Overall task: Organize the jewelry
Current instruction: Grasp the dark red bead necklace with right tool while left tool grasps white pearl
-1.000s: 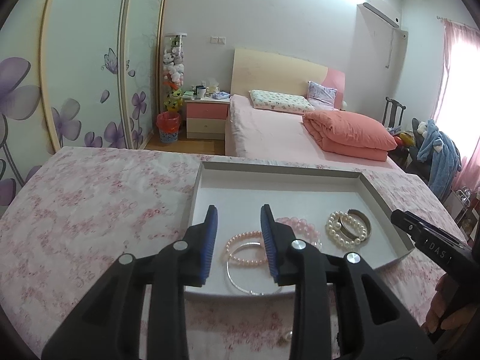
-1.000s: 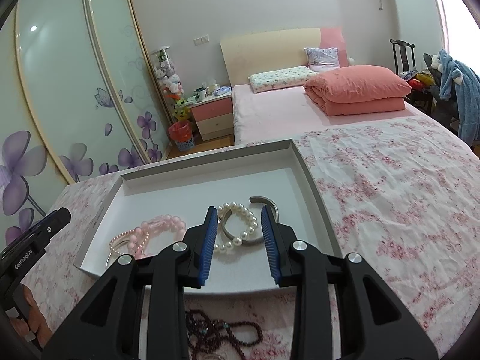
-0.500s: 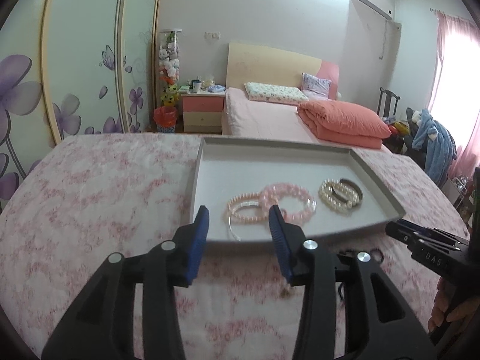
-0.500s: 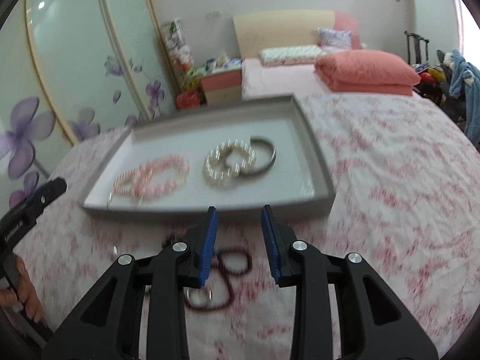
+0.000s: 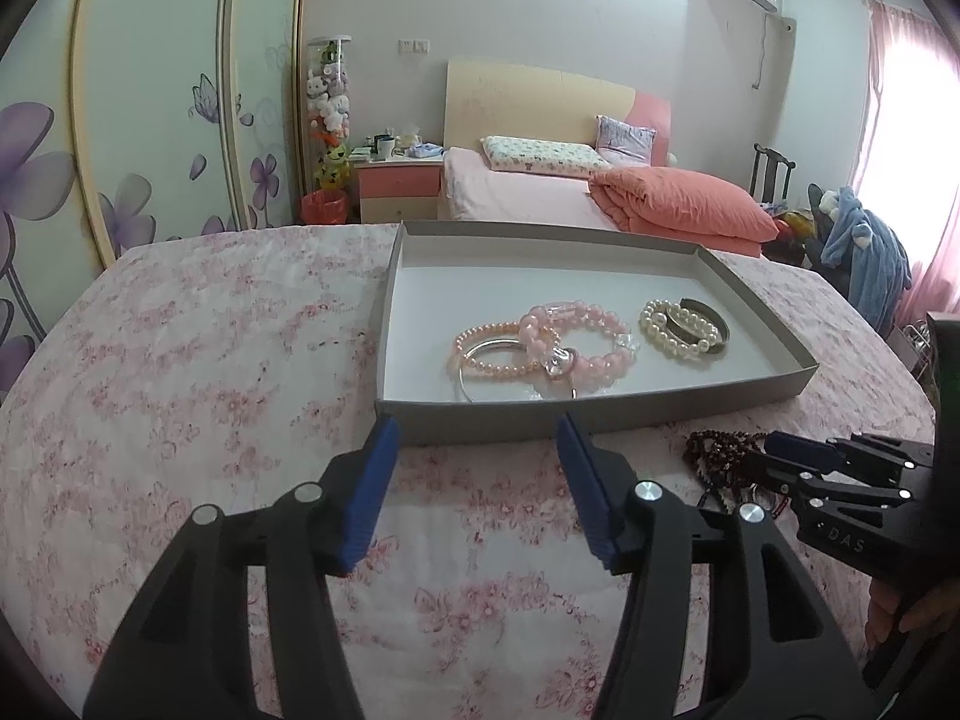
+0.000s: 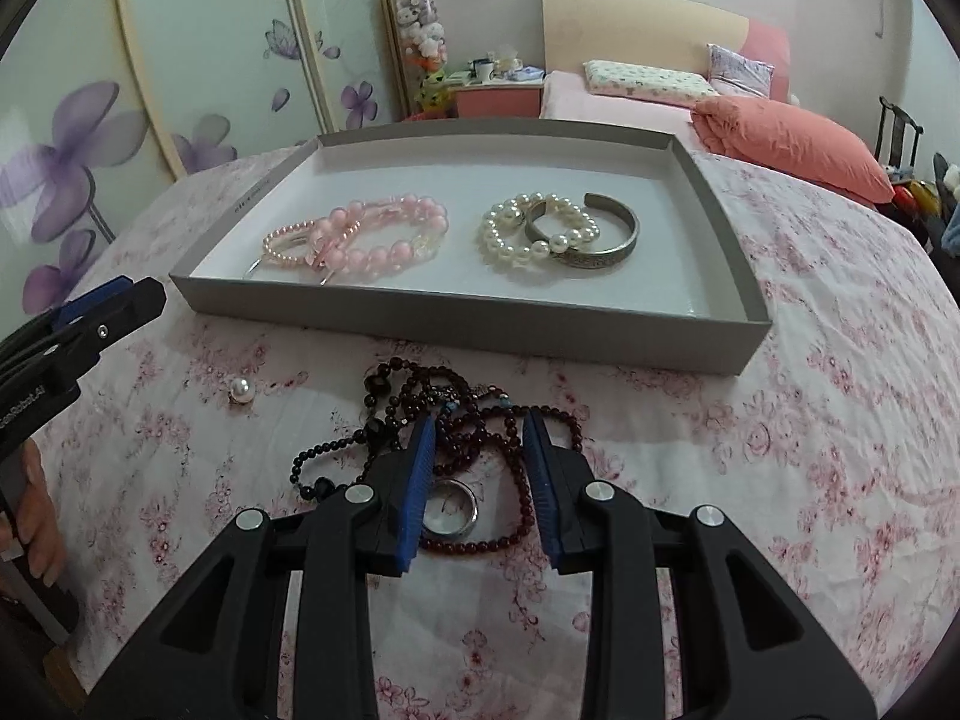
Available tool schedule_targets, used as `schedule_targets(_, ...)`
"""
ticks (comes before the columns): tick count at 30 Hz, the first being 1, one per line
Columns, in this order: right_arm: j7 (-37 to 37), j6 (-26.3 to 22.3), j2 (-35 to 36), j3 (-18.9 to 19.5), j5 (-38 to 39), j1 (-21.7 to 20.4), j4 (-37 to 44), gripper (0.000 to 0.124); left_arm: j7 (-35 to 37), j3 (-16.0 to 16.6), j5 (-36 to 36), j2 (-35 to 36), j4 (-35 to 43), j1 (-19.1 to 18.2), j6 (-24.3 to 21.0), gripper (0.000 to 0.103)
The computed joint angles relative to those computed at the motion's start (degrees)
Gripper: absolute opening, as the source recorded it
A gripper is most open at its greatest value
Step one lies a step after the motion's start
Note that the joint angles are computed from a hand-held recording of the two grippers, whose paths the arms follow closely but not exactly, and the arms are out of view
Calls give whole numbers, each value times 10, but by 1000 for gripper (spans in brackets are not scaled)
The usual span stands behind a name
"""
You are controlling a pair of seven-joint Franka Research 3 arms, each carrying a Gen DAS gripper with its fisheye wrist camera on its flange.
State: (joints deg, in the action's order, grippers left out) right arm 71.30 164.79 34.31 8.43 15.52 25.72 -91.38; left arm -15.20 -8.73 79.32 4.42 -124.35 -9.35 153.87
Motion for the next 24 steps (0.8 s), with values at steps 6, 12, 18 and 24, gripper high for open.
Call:
schedule_targets(6, 14, -17, 13, -11, -12, 10, 23, 24, 11, 0, -6, 5, 3, -1, 6, 56)
schedule_targets(12, 16, -15, 10, -4, -1, 0, 16, 10, 30, 0, -13, 10, 6, -4, 17, 58)
schedule_targets(18, 70, 2, 1, -34, -7, 14, -1, 9, 85, -2, -38, 22, 12, -12, 31, 61)
schedule_targets(24, 95, 8, -1, -35, -23, 12, -7, 10, 169, -4, -103, 51, 38, -29, 14, 62)
